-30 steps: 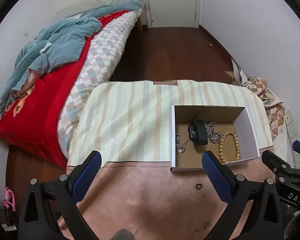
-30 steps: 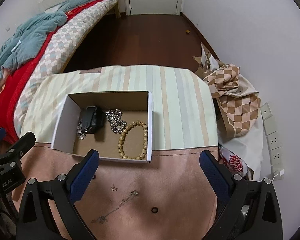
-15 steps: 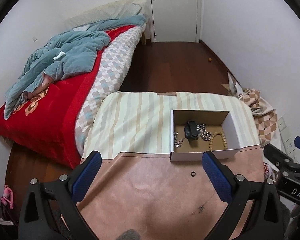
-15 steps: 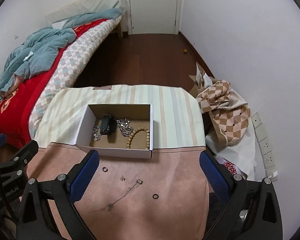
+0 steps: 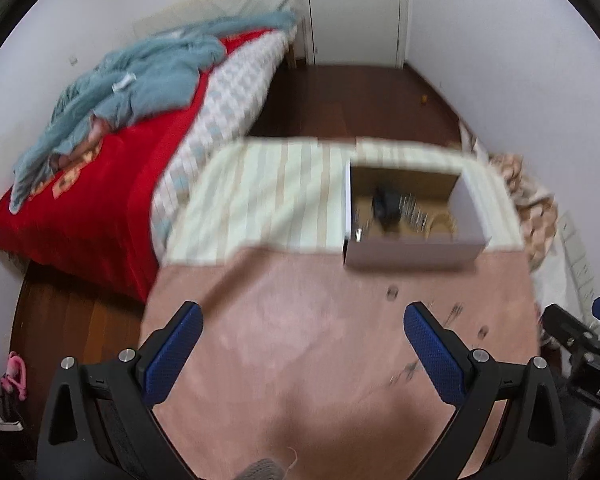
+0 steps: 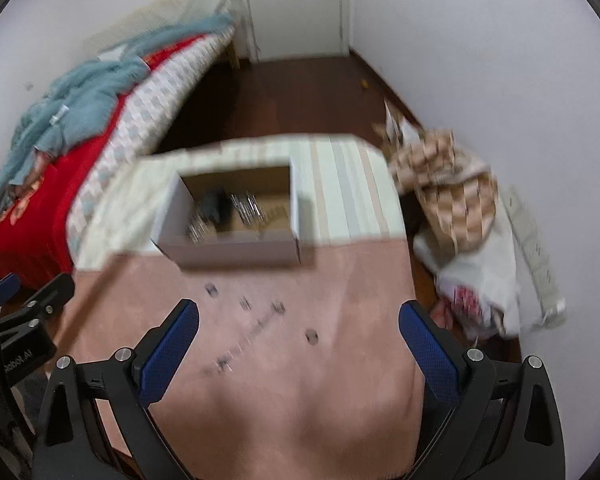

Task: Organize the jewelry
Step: 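Withdraw both tools and move the right tool over a small black ring, then grasp the small black ring with the right tool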

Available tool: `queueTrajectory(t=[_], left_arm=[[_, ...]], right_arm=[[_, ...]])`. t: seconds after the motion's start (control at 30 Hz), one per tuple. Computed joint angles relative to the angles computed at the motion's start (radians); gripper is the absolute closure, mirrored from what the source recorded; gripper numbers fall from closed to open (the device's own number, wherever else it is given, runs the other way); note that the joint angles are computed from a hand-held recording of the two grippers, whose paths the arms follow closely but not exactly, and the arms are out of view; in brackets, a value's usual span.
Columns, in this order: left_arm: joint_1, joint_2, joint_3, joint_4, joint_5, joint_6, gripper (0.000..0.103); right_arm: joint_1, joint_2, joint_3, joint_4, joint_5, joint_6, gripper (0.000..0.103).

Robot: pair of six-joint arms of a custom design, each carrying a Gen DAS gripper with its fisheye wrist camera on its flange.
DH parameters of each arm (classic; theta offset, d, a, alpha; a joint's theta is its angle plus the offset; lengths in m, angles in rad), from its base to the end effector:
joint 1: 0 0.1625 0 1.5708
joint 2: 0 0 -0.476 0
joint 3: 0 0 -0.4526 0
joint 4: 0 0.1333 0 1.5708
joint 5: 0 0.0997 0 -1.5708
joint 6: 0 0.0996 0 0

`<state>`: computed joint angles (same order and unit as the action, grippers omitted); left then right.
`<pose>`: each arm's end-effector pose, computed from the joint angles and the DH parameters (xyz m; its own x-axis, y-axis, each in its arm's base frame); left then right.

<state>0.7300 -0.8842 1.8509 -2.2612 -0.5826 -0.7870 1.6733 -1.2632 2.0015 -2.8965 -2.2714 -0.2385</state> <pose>-0.3324 -0.5880 0.0782 -0.6469 -0.0577 -0.7604 0.3665 0.8509 -0.3764 0.1305 -0.5938 0.3034 -0.7543 0.0737 0.6524 -0.2710 0.8701 -0.4117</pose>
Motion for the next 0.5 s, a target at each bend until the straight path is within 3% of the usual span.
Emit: queueTrajectory(t=[0.1, 0.17, 0.27, 0.5], left_arm=[[0.026, 0.029, 0.002, 0.037, -0.023, -0.027, 0.000], [0.044, 0.054, -0.001, 0.052, -0.026, -0.043, 0.000], [0.069, 0.087, -0.019, 0.074, -0.037, -0.048, 0.000], [0.106, 0.137, -0.057, 0.090, -0.047, -0.035, 0.000]], right_arm=[[-0.063, 0.008, 0.037, -0.019, 0.023, 0.016, 0.007], [-0.103, 0.024, 0.054, -0.053, 0.043, 0.007, 0.021], [-0.152, 0.056, 0.063, -0.099, 0.066, -0.013, 0.033], [-0.198, 0.147, 0.048, -0.196, 0.062, -0.067, 0.040]])
